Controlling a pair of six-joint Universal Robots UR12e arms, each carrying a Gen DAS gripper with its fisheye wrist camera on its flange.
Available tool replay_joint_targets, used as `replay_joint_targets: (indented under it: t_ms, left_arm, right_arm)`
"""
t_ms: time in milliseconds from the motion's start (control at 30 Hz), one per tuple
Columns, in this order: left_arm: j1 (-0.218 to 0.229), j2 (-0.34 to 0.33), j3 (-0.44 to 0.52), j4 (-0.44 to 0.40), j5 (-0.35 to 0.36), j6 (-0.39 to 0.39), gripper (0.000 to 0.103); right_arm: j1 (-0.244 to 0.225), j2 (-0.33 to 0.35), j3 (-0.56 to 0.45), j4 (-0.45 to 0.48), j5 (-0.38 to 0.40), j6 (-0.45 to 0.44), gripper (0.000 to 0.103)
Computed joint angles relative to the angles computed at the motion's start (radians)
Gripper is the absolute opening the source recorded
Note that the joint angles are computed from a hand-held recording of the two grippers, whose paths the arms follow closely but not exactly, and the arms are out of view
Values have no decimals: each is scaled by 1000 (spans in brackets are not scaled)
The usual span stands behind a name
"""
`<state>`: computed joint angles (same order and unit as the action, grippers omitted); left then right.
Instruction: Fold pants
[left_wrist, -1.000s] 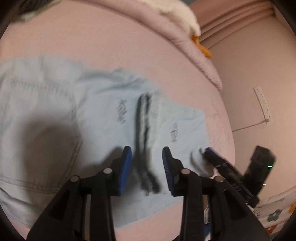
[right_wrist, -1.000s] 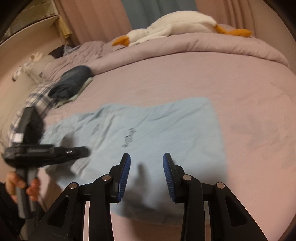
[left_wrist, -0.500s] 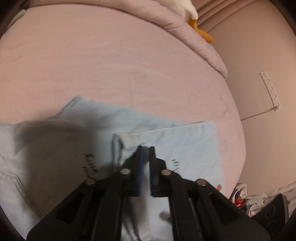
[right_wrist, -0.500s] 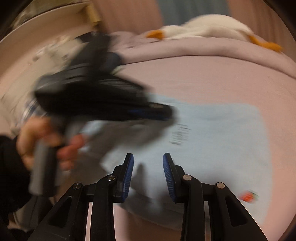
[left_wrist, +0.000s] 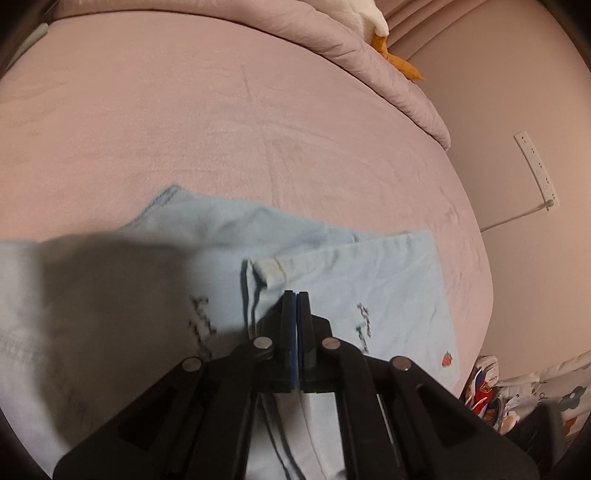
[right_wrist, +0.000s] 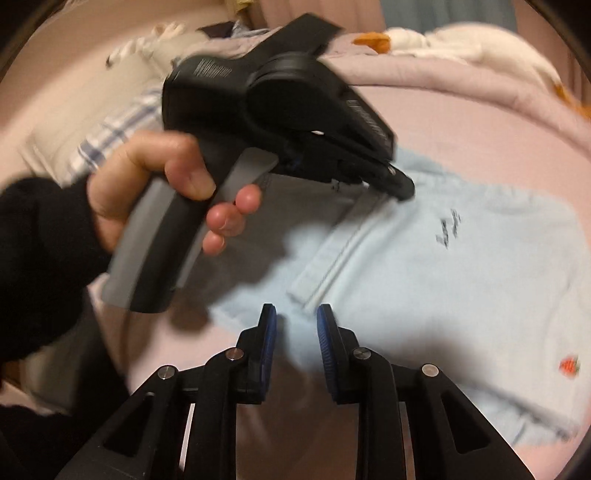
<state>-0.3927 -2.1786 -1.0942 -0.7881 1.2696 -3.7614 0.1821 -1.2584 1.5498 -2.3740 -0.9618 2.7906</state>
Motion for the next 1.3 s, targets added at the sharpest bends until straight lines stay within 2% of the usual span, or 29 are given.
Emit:
replay_joint_targets:
  t_ms: [67,133,200,300,367,433,467,567,633,667,733,767,867,1000,1067,1167,1300]
  left_arm:
    - [-8,14,-12,15,12,32,2]
    - [-15,23,-26,51,3,54,2]
    - [-27,22,-25,61,6,81,2]
    - [-41,25,-37,32,7,106,2]
    - [-47,33,-58,-8,8,111,1]
    - [-46,57,-114,48,-11,93,1]
    - [-46,66,-129,56,-19,85,1]
    - [-49,99,-186,98,-33,73,1]
    - [-52,115,-208,94,-59,64,1]
    - [-56,113,-204,77,-57,69,1]
    - [-63,118,-217,94,-29,83,1]
    - [-63,117,-220,103,-30,71,1]
    - [-55,118,-235,130,-58,15,1]
    - [-54,130,-259,154,-59,18,1]
    - [-54,122,-248,154,-63,8,1]
    - [-56,116,-235,151,-62,3,1]
    - [-51,128,-256,164,-69,6,2]
  right_arm:
    - [-24,-19,25,-68,39,56,27]
    - [-40,-31,39,-138,25,101,27]
    - [-57,-34,39,-208,-40,163,27]
    - [-70,-30,35,-239,-165,235,27]
    - [-78,-25,34,-214,-230,240,27]
    - [-74,-22,33,-171,-288,231,27]
    - [-78,-23,37,-142,-293,222,27]
    - [-86,-45,67,-141,-289,198,27]
    - [-87,-47,56,-115,-288,201,27]
    - [-89,-46,46,-98,-267,213,27]
    - [-95,-46,42,-106,-227,218,27]
    - [-87,-42,36,-119,-238,221,27]
    - [-69,-1,-21,-140,-276,237,27]
    - [-61,63,-104,-149,-289,289,27]
    - [-52,94,-145,-111,-332,298,27]
    - [-41,144,-213,20,-377,302,27]
    - [-37,133,-199,-3,-383,321,29]
